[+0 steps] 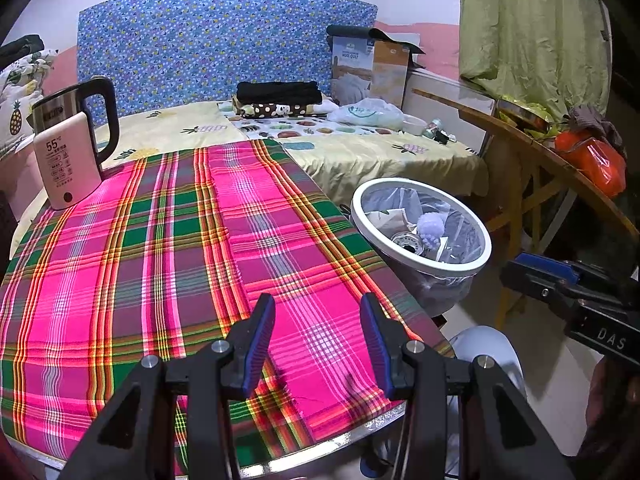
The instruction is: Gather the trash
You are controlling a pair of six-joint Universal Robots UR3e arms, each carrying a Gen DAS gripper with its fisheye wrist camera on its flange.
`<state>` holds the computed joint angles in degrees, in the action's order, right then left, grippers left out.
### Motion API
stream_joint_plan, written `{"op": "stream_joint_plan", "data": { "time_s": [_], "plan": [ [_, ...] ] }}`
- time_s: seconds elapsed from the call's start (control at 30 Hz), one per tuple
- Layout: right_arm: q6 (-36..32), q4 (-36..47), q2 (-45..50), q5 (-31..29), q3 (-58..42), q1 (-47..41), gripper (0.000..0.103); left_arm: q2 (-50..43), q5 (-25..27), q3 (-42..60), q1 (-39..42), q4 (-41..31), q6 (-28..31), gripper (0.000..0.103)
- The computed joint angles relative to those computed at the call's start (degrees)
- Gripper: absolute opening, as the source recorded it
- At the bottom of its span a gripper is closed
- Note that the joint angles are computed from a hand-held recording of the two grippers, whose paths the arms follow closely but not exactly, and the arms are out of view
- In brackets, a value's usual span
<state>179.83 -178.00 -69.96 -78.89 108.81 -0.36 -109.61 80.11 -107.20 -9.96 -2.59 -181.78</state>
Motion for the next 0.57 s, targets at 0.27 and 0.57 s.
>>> {"op": "stream_joint_plan", "data": {
  "time_s": [0.27,0.57],
  "plan": [
    [-0.08,-0.17,0.51,-0.09,-0.28,0.18,0.036,-0.83,1.73,0.64,-0.8,-0.06,-0.16,0.046],
    [0.13,-0.3,1.59,-0.33,-0.99,0.54,0.036,-1.9,2.27,1.9,-1.41,-1.37,-0.2,0.046]
  ]
}}
